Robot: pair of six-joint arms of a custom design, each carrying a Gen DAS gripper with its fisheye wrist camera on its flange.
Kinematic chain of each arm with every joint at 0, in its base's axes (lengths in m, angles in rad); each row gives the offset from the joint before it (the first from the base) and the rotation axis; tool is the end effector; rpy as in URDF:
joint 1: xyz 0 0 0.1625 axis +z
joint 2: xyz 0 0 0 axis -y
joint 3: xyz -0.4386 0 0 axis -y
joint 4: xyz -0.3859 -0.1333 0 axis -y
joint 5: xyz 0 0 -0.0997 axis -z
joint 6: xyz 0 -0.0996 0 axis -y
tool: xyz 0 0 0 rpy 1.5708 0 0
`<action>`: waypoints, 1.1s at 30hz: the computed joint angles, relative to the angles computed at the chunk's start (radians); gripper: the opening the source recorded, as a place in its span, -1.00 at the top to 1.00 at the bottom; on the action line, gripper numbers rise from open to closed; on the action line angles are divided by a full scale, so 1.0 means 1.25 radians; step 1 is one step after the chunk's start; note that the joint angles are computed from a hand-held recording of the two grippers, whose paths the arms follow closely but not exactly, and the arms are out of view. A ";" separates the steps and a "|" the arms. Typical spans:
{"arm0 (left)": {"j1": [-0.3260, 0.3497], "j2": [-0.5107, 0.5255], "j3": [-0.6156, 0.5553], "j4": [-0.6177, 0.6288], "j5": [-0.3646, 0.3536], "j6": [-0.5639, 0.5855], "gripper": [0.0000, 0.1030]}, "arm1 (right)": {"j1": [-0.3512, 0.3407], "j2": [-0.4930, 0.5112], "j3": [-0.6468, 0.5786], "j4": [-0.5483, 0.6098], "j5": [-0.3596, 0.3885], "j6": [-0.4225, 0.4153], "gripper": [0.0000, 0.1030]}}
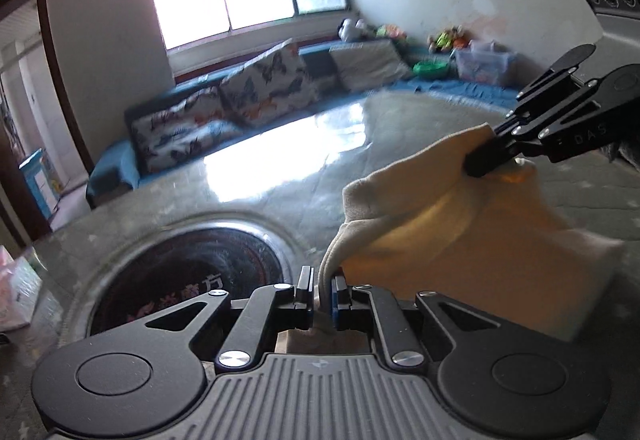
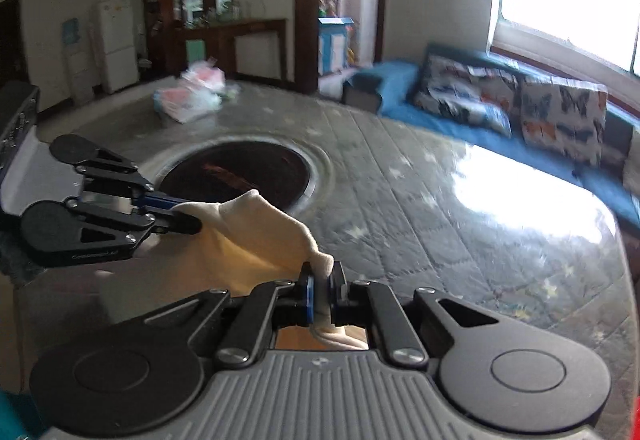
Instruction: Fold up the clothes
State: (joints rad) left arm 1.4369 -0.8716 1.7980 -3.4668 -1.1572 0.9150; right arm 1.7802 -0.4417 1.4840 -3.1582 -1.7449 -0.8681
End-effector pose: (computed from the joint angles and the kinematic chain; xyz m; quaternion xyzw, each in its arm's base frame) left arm 0.0856 -0.6631 0.2203 0.3508 0.7975 -0.3526 0.3416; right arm 0.2647 -0.6872 -0.0154 0.4722 -0.8355 0.2267 0.1660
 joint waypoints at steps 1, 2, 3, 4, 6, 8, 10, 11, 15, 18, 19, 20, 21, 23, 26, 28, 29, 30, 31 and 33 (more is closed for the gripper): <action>0.003 0.009 -0.011 0.003 0.009 -0.004 0.75 | -0.005 0.021 -0.027 0.007 -0.014 0.015 0.86; 0.005 0.017 -0.020 0.006 0.018 -0.010 0.72 | -0.009 0.040 -0.051 0.014 -0.026 0.032 0.85; 0.008 0.025 -0.029 0.010 0.027 -0.015 0.63 | -0.014 0.054 -0.067 0.018 -0.036 0.050 0.84; 0.010 0.033 -0.038 0.013 0.035 -0.020 0.55 | -0.018 0.065 -0.078 0.016 -0.046 0.070 0.84; 0.011 0.037 -0.044 0.001 0.043 -0.029 0.44 | -0.025 0.082 -0.092 -0.001 -0.063 0.117 0.81; 0.010 0.035 -0.048 0.001 0.049 -0.040 0.44 | -0.036 0.085 -0.090 -0.025 -0.058 0.175 0.80; 0.008 0.033 -0.053 0.000 0.057 -0.051 0.43 | -0.043 0.076 -0.077 -0.042 -0.050 0.201 0.80; 0.007 0.029 -0.051 -0.001 0.057 -0.057 0.43 | -0.045 0.069 -0.068 -0.048 -0.046 0.200 0.78; 0.001 0.013 -0.041 -0.005 0.055 -0.085 0.40 | -0.052 0.032 -0.009 -0.074 -0.028 0.192 0.72; -0.009 -0.007 -0.016 -0.008 0.039 -0.099 0.38 | -0.051 0.014 0.017 -0.072 -0.027 0.209 0.53; -0.012 -0.011 -0.009 -0.001 0.032 -0.102 0.38 | -0.053 0.012 0.022 -0.076 -0.031 0.213 0.48; -0.015 -0.016 -0.003 0.007 0.025 -0.105 0.38 | -0.054 0.012 0.024 -0.077 -0.034 0.218 0.45; -0.019 -0.020 0.003 0.015 0.019 -0.108 0.37 | -0.056 0.012 0.025 -0.078 -0.038 0.223 0.45; -0.024 -0.023 0.010 0.031 0.010 -0.111 0.37 | -0.059 0.014 0.027 -0.077 -0.039 0.236 0.45; -0.027 -0.016 0.008 0.052 0.007 -0.113 0.37 | -0.061 0.017 0.030 -0.079 -0.035 0.235 0.50; -0.029 -0.009 0.001 0.070 0.007 -0.117 0.37 | -0.056 0.020 0.030 -0.082 -0.040 0.219 0.87; -0.028 -0.007 -0.005 0.078 0.006 -0.122 0.37 | -0.052 0.022 0.028 -0.090 -0.048 0.205 0.89; -0.027 -0.004 -0.010 0.082 0.004 -0.124 0.37 | -0.047 0.025 0.025 -0.099 -0.055 0.191 0.90; -0.027 0.000 -0.015 0.085 0.003 -0.126 0.37 | -0.042 0.028 0.022 -0.111 -0.062 0.174 0.90; -0.026 0.007 -0.025 0.092 0.003 -0.129 0.38 | -0.035 0.040 0.009 -0.130 -0.077 0.151 0.91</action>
